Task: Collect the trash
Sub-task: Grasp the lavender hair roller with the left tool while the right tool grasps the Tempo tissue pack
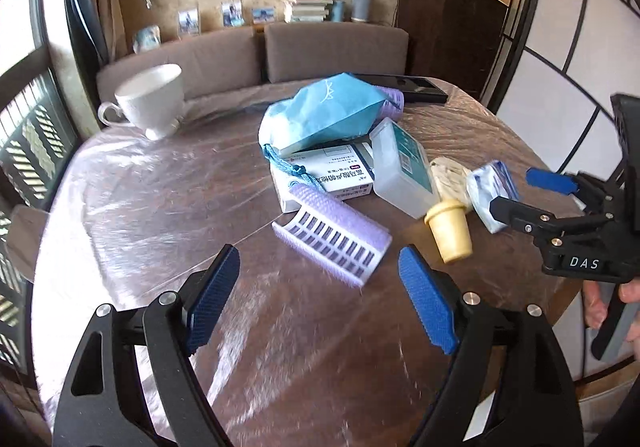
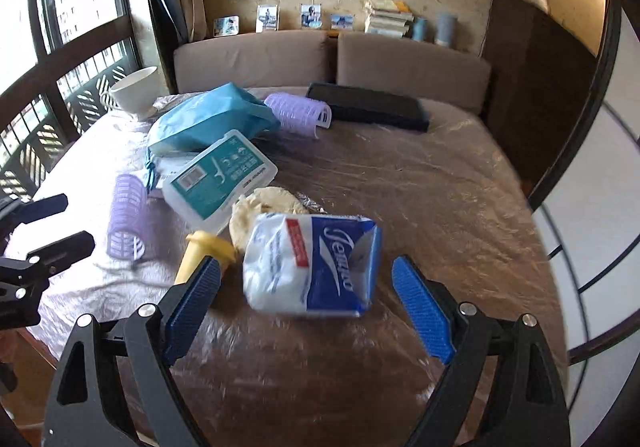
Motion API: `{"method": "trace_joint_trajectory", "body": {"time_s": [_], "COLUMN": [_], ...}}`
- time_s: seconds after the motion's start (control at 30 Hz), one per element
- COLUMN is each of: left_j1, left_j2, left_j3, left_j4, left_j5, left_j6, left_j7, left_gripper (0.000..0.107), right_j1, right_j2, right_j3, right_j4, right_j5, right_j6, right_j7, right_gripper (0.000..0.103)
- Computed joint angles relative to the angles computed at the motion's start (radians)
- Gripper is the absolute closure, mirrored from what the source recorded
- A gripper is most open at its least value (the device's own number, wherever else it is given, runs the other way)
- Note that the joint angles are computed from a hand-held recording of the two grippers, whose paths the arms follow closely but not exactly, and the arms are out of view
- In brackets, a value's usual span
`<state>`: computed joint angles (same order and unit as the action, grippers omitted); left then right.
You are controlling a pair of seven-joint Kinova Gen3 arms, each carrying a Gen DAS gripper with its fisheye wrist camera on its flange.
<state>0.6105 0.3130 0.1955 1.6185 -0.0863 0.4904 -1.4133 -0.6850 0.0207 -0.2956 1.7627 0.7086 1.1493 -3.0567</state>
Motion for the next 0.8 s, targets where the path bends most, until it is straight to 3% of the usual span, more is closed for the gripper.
{"method": "trace_joint_trajectory", "body": {"time_s": [0.23, 0.4, 0.53, 0.63, 0.8], "left_j1": [-0.024, 0.049, 0.047, 0.041, 0.060], "left_j2": [0.062, 0.096, 0.117, 0.122, 0.110], "left_j3": [0.019, -0.037, -0.037, -0.034, -0.044], "left_j4": [-0.057, -0.096, -0.116, -0.111, -0.088], "left_j5": [0.081, 0.014, 0.001, -0.007, -0.036], "left_j6": [0.011, 0.038, 0.055, 0.046, 0.019], "left_j7": [0.045, 0.114, 0.124, 0.112, 0.106], "left_gripper": [0.024, 0.024, 0.024, 0.027, 0.030], "right_j1": [0.070, 0.117, 0.108, 0.090, 0.070], "right_j2": [-0.016, -0.020, -0.005, 0.001, 0.001], "right_j3": [0.031, 0.050, 0.040, 0.032, 0.027], "right_j4": [0.048, 0.092, 0.082, 0.084, 0.079], "right_j5": [-0.054, -0.119, -0.090, -0.057, -0.040], "right_j6": [-0.134, -0.250, -0.235, -0.217, -0.198], "right_j7": [0.091, 0.124, 0.134, 0.110, 0.121], "right_gripper": [0.013, 0.012, 0.013, 0.022, 0.046]}}
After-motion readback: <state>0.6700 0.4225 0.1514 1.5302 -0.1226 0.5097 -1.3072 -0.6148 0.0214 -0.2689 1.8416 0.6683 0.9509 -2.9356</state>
